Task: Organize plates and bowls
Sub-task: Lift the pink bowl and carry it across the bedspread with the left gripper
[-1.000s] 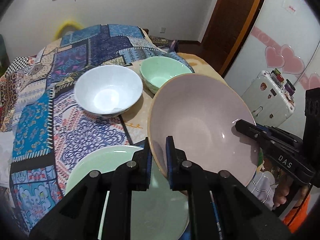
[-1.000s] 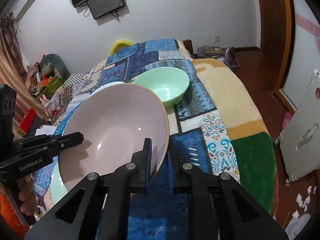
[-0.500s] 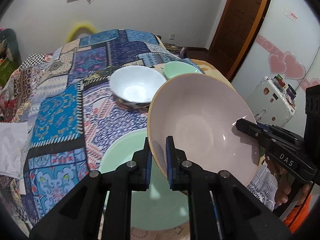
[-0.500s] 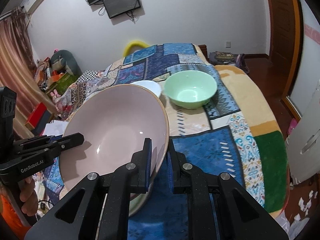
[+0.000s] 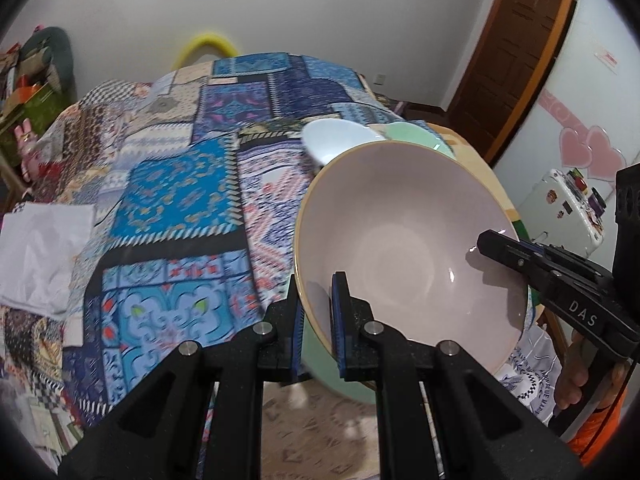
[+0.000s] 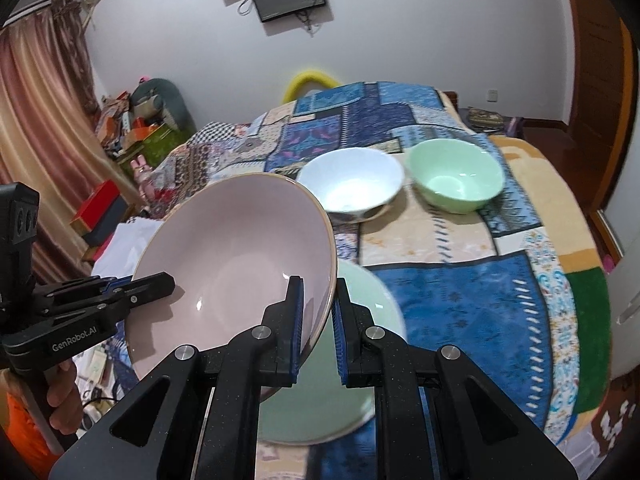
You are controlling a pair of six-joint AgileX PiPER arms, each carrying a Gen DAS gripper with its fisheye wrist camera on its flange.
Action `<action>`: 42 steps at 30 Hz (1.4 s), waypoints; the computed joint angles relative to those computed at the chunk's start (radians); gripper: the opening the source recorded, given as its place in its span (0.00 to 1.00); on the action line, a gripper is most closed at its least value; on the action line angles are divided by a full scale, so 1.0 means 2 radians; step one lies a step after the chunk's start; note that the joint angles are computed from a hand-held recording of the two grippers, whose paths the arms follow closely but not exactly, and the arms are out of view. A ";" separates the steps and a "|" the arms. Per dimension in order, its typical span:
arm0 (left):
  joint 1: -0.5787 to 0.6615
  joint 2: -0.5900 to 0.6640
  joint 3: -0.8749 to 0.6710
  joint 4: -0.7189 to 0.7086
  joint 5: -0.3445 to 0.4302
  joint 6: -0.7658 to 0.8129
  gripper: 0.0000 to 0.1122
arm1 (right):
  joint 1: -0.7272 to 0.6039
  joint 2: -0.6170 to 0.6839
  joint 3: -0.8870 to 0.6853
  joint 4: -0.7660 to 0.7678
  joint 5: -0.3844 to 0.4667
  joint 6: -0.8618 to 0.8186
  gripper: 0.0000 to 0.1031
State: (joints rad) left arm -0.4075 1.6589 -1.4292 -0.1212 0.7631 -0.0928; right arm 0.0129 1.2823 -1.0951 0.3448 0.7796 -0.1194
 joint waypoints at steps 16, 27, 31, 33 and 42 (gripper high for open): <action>0.093 -0.068 0.099 -0.033 -0.012 0.046 0.11 | 0.113 0.042 -0.018 -0.031 -0.025 0.058 0.13; 0.147 -0.078 0.136 -0.059 -0.017 0.080 0.11 | 0.167 0.083 -0.040 -0.050 -0.030 0.086 0.13; 0.164 -0.076 0.145 -0.065 -0.019 0.091 0.11 | 0.176 0.101 -0.046 -0.045 -0.032 0.082 0.13; 0.169 -0.075 0.150 -0.064 -0.022 0.092 0.11 | 0.181 0.109 -0.048 -0.043 -0.033 0.082 0.13; 0.199 -0.043 0.165 -0.085 -0.027 0.120 0.11 | 0.194 0.152 -0.059 -0.036 -0.027 0.071 0.13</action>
State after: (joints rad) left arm -0.0092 1.5732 -1.1001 -0.2912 0.7096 0.1464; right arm 0.4003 1.5868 -1.2128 0.2735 0.7258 0.0226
